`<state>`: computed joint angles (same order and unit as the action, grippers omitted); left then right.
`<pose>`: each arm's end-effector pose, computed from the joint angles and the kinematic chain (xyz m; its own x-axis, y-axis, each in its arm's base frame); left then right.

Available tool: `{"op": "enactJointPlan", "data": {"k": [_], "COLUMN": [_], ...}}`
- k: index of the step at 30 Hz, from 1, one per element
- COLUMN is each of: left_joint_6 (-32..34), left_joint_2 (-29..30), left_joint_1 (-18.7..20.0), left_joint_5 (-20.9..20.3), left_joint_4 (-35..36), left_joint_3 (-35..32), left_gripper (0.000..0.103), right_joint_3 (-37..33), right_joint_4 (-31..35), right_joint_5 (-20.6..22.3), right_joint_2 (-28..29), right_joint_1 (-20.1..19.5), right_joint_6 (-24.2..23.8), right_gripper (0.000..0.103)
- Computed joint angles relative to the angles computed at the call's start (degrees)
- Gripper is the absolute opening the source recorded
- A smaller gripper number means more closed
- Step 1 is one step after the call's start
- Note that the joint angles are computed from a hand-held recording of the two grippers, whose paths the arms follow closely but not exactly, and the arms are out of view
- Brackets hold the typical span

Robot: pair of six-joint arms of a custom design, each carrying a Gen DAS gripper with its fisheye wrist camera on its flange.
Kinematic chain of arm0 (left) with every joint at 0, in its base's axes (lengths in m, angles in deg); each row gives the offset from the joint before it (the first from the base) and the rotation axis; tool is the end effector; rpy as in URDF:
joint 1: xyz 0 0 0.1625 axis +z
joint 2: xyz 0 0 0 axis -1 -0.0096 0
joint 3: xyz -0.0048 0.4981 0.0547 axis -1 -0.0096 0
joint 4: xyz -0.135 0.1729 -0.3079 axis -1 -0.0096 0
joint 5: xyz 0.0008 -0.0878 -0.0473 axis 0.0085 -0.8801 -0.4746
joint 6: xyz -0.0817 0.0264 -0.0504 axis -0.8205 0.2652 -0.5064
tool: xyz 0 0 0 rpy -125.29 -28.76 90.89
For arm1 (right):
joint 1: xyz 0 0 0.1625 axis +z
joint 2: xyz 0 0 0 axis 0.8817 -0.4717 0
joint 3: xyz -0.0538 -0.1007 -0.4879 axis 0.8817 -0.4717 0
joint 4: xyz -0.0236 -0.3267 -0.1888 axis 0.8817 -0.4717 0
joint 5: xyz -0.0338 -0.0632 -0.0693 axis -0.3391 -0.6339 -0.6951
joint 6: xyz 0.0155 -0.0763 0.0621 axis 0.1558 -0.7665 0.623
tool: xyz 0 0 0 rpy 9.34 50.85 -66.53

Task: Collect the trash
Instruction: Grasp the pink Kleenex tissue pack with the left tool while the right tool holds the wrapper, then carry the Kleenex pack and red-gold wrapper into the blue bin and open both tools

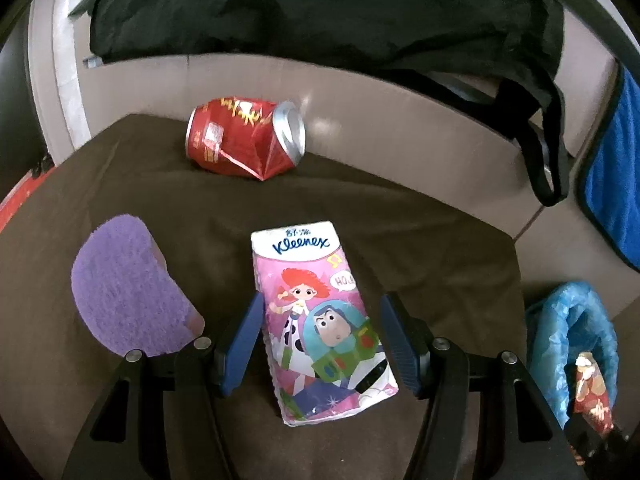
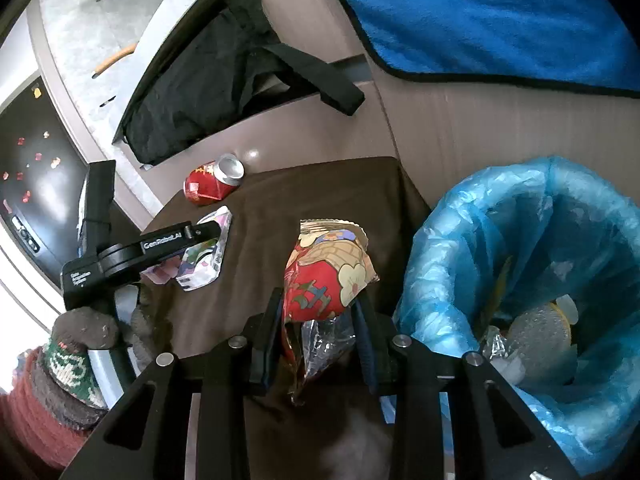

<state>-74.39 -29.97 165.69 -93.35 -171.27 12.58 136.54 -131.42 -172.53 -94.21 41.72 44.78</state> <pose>-0.0082 -0.8145 0.2093 -0.8206 0.1001 -0.5627 0.4180 0.7765 -0.4714 0.2588 -0.6656 -0.0234 -0.9161 -0.0786 0.3932 -0.3366 0.6838 -0.6474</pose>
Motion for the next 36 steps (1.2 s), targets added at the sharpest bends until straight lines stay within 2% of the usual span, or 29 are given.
{"op": "enactJointPlan", "data": {"k": [3, 9, 19, 23, 28, 32, 36], "left_joint_6": [-0.8, 2.0, 9.5, 12.0, 13.3, 15.6, 15.4], "left_joint_2": [-0.2, -2.1, -9.8, -13.3, -17.0, -18.2, -18.3], "left_joint_1": [0.5, 1.1, 0.4, -1.0, -3.1, -5.4, -7.5], "left_joint_5": [-0.7, -4.0, -9.8, -12.8, -16.7, -18.3, -19.8], "left_joint_4": [2.8, 1.4, -8.1, -12.9, -15.2, -18.7, -18.7], "left_joint_3": [-0.6, 1.7, 13.6, 19.1, 24.3, 28.2, 29.9], "left_gripper": [0.061, 0.049, 0.046, 0.046, 0.046, 0.046, 0.046], "right_joint_3": [-0.5, -2.4, -3.6, -2.8, -0.9, 2.2, 5.4], "right_joint_4": [0.1, 1.6, 2.8, -0.1, -6.2, -11.6, -17.5], "right_joint_5": [-0.7, -1.1, -2.1, -3.0, -6.4, -8.7, -11.5], "right_joint_2": [0.5, 1.5, 1.7, 0.9, -0.6, -2.5, -4.4], "right_joint_1": [0.5, 1.6, 3.2, 4.6, 6.9, 8.3, 9.2], "right_joint_6": [-1.2, -2.9, -3.7, -5.1, -8.9, -11.6, -14.8], "right_gripper": [0.030, 0.030, 0.030, 0.030, 0.030, 0.030, 0.030]}}
